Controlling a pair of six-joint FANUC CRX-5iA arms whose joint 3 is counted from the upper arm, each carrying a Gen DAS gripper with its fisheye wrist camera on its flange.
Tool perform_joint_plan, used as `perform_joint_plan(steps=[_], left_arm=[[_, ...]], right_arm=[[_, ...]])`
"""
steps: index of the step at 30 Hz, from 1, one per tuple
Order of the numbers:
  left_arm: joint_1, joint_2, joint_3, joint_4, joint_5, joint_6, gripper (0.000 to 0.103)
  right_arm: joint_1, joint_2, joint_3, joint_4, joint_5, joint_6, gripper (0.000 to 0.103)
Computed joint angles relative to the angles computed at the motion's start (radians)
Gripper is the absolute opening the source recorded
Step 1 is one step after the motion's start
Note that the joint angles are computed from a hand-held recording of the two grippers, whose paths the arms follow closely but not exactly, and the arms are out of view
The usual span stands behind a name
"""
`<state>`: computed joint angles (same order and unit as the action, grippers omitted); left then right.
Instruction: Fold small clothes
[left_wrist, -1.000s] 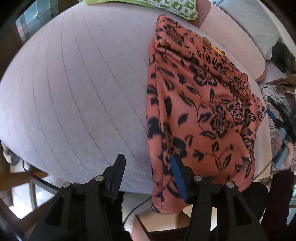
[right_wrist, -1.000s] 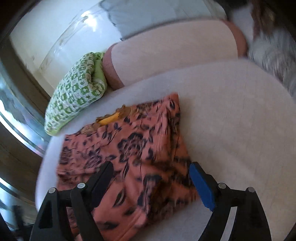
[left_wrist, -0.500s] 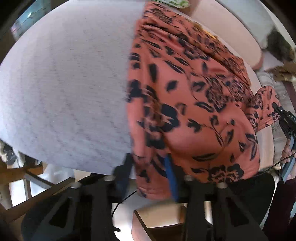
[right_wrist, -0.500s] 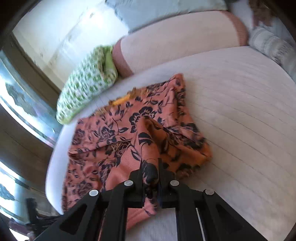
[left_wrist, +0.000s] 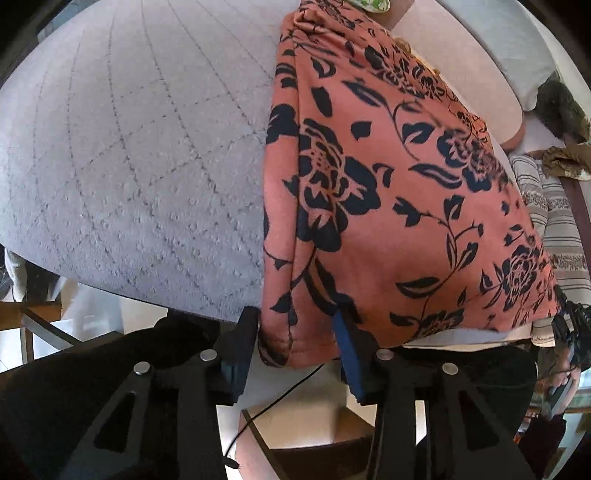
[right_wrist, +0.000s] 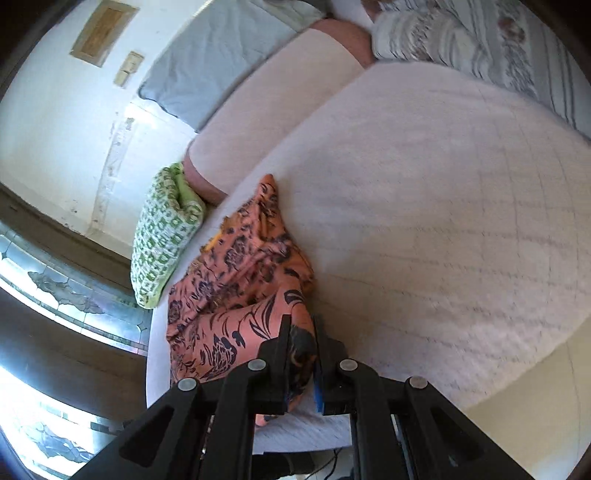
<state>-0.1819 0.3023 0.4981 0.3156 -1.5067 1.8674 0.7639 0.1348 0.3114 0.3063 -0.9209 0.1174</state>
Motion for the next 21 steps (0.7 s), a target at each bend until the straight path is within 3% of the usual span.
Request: perform_joint_plan(steps=[2, 5, 8, 12, 17, 21], left_arm=[[-0.022, 0.008, 0.029, -0.046, -0.011, 0.001, 0.029], [-0.025, 0.002, 0.020, -0.021, 0.018, 0.011, 0.012], [-0.029, 0.031, 0.070, -0.012, 0.010, 0.010, 0.010], [0.016, 0.028, 0.063, 0.126, 0.070, -0.020, 0.010], [0.062, 0.087, 0.207, 0.213, 0.086, -0.043, 0.010], [0.081, 0.142, 0.324, 0.206, 0.076, -0.058, 0.010]], right_arm=[[0.000, 0.006, 0.005, -0.021, 0.002, 0.006, 0.009], [0.004, 0.022, 0.027, -0.021, 0.007, 0.027, 0.009], [0.002, 0.015, 0.023, -0.022, 0.033, 0.029, 0.009], [-0.011, 0.021, 0.047, -0.042, 0.055, 0.040, 0.009], [-0.043, 0.054, 0.111, -0.071, 0.066, 0.063, 0.009], [-0.069, 0.099, 0.176, -0.084, 0.072, 0.080, 0.009]])
